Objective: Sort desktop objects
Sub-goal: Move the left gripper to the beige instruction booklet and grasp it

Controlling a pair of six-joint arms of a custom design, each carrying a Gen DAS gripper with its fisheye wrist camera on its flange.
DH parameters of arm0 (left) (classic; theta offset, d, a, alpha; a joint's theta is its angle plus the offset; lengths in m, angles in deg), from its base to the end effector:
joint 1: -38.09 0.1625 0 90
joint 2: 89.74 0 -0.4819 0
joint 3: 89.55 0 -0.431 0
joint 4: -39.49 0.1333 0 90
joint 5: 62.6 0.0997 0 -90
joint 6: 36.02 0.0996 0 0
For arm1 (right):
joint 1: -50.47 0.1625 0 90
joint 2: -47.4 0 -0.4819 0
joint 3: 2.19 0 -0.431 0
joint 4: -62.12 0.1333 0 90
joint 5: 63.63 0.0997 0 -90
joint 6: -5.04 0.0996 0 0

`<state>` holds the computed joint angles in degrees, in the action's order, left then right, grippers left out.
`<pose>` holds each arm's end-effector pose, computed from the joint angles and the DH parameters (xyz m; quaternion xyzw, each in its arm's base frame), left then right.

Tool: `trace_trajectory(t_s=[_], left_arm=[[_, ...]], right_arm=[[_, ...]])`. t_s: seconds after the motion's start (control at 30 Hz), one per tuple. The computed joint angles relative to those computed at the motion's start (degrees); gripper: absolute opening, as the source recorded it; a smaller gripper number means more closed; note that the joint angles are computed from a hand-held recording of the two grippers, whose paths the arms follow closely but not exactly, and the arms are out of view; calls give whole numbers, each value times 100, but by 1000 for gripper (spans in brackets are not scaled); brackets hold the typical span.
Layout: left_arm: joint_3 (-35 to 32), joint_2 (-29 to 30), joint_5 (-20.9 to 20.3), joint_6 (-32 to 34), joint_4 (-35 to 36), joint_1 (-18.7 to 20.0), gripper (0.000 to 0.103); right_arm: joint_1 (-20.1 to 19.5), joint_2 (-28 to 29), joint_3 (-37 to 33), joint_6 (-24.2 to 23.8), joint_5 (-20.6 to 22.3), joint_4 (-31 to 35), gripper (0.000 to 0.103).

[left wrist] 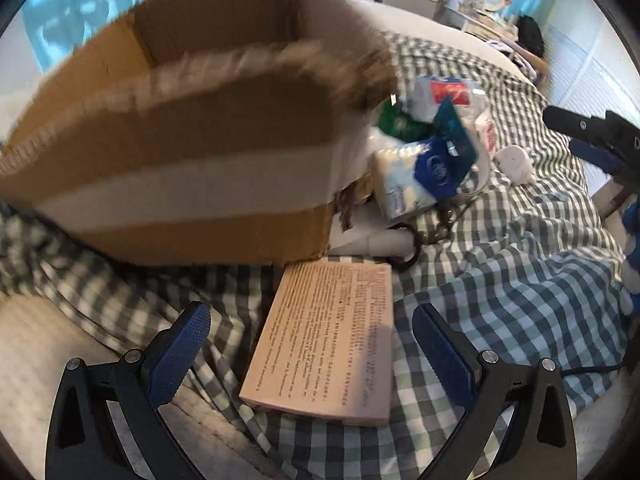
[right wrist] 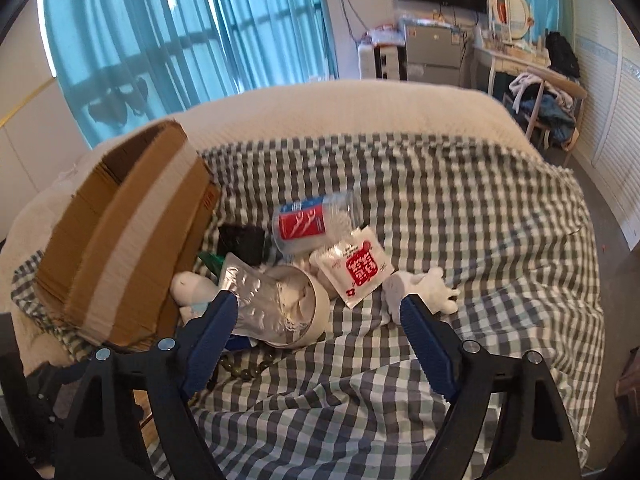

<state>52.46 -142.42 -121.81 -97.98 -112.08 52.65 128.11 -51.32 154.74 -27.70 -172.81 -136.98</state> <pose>-0.2881 -0.2652 -0.0074 0.1731 0.9220 -0.1561 0.3091 0.0362 -0.3047 0.2905 0.0871 -0.8890 0.3336 0.3014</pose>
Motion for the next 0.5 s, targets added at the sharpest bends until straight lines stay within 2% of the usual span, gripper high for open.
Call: trace_trajectory(t_s=[0.13, 0.2, 0.4, 0.43, 0.5], left_arm=[[5, 76, -244, 25, -57, 220, 103], [28, 134, -315, 95, -188, 267, 103], [-59, 341, -539, 257, -160, 458, 102], [-46, 358, -581, 303, -210, 471, 101], [-4, 372, -672, 430, -361, 474, 88]], right_arm=[[-104, 382, -170, 118, -96, 61, 83], [-130, 515, -239, 167, -177, 120, 76], [-82, 1306, -504, 217, -720, 32, 64], [-81, 1417, -551, 234, -794, 18, 63], [-108, 1607, -666, 307, -920, 131, 53]])
